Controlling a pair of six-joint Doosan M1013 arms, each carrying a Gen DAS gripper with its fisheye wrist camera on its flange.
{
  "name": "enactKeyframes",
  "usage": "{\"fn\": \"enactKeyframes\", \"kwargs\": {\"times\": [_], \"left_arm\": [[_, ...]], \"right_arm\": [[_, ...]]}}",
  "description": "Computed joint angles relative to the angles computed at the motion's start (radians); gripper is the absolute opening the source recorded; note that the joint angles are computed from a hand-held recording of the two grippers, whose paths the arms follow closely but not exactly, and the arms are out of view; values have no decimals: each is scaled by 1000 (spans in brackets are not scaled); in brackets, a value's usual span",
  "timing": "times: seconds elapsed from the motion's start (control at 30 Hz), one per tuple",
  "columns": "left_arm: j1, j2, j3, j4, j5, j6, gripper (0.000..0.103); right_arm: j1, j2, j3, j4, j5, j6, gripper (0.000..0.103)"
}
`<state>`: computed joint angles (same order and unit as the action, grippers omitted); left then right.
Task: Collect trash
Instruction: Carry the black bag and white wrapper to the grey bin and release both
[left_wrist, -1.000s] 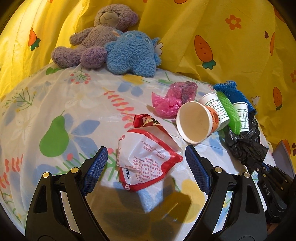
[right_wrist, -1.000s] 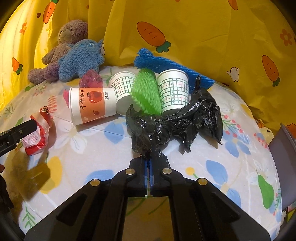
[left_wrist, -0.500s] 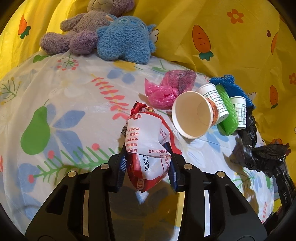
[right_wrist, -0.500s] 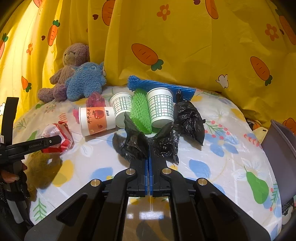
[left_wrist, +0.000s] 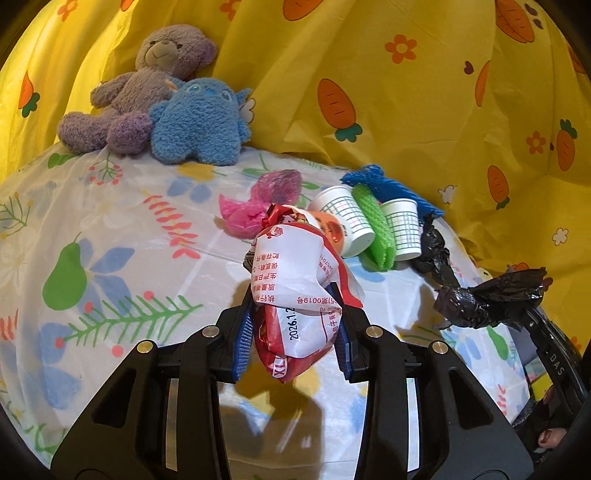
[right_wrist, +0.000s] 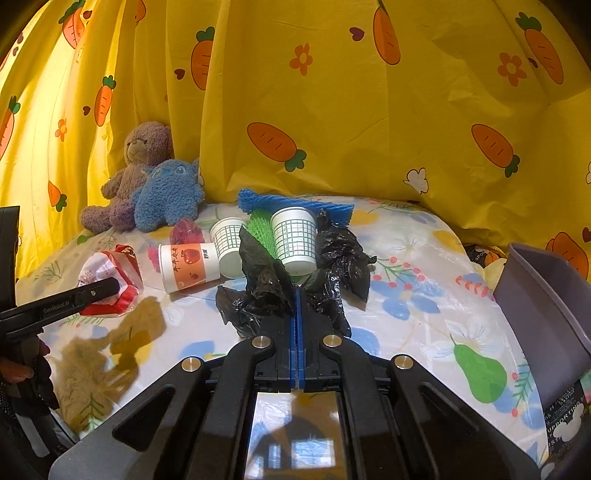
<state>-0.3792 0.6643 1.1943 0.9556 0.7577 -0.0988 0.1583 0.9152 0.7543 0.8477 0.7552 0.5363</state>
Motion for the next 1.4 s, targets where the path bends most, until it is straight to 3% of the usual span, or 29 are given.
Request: {"fn": "enactKeyframes", "kwargs": {"times": [0.83,1.4], "left_arm": [[-47,105,-213,-72,-64,288,36],[-42,113,-255,-101,-154,366,36]], "right_arm": [[-60,-33,39,61,-142,42,1],[-76,-21,5,39,-171,88,2]]}}
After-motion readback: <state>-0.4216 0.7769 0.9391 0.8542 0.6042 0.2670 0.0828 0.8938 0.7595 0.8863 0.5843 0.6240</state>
